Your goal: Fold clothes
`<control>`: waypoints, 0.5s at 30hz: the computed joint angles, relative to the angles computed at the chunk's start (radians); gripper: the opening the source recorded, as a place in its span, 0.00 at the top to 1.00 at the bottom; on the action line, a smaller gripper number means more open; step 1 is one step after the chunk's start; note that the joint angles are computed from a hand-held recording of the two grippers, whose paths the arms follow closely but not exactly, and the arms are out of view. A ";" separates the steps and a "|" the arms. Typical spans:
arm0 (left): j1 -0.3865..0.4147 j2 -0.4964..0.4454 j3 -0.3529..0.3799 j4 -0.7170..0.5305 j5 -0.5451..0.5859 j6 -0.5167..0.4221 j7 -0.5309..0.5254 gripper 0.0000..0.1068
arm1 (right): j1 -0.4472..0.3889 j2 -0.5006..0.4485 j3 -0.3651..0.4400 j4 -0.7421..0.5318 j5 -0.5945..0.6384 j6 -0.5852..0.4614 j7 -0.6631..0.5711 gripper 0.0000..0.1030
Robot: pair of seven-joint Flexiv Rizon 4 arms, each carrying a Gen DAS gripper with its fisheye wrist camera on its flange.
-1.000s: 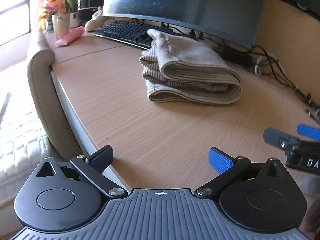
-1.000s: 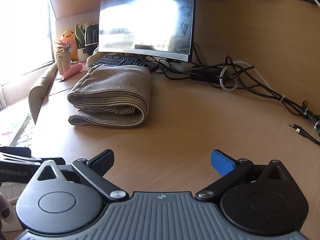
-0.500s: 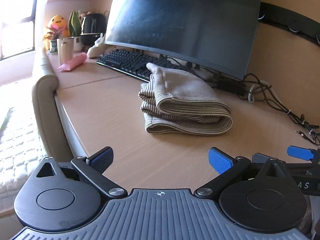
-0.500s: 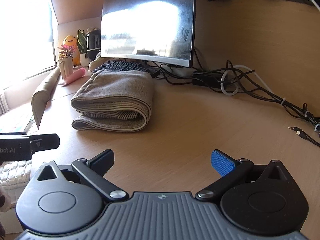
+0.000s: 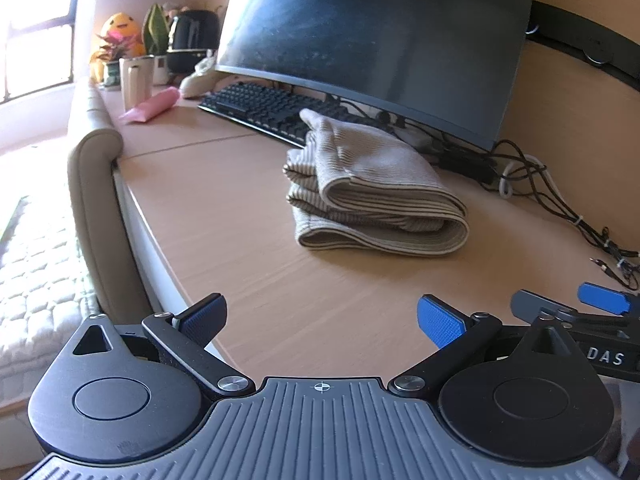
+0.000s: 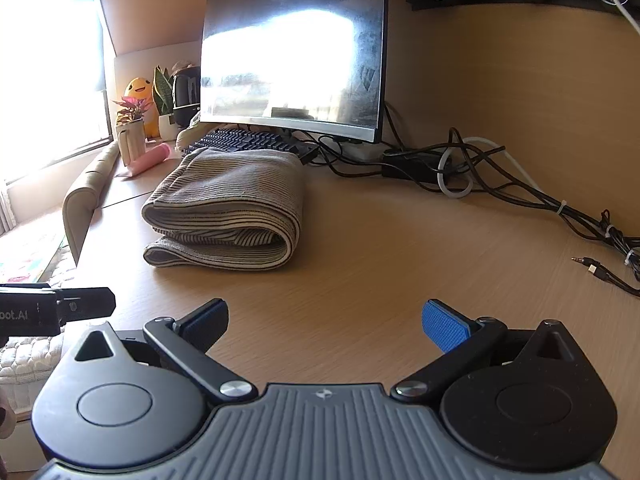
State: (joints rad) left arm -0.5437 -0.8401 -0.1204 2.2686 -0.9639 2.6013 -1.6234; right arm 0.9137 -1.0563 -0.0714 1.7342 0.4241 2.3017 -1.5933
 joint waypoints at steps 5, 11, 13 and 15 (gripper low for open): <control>-0.003 -0.003 0.003 -0.004 0.003 0.000 0.010 0.04 | -0.007 0.001 0.006 0.003 -0.009 0.002 0.001 0.00; 0.003 0.002 -0.001 -0.001 0.005 -0.023 0.008 0.04 | -0.006 0.001 0.006 0.003 -0.009 0.001 0.001 0.00; -0.001 0.002 0.001 -0.001 0.002 -0.024 0.007 0.04 | -0.006 0.000 0.005 0.002 -0.010 0.000 0.002 0.00; -0.004 0.002 0.002 -0.001 -0.001 -0.025 0.006 0.04 | -0.008 0.000 0.007 0.002 -0.013 0.001 0.003 0.00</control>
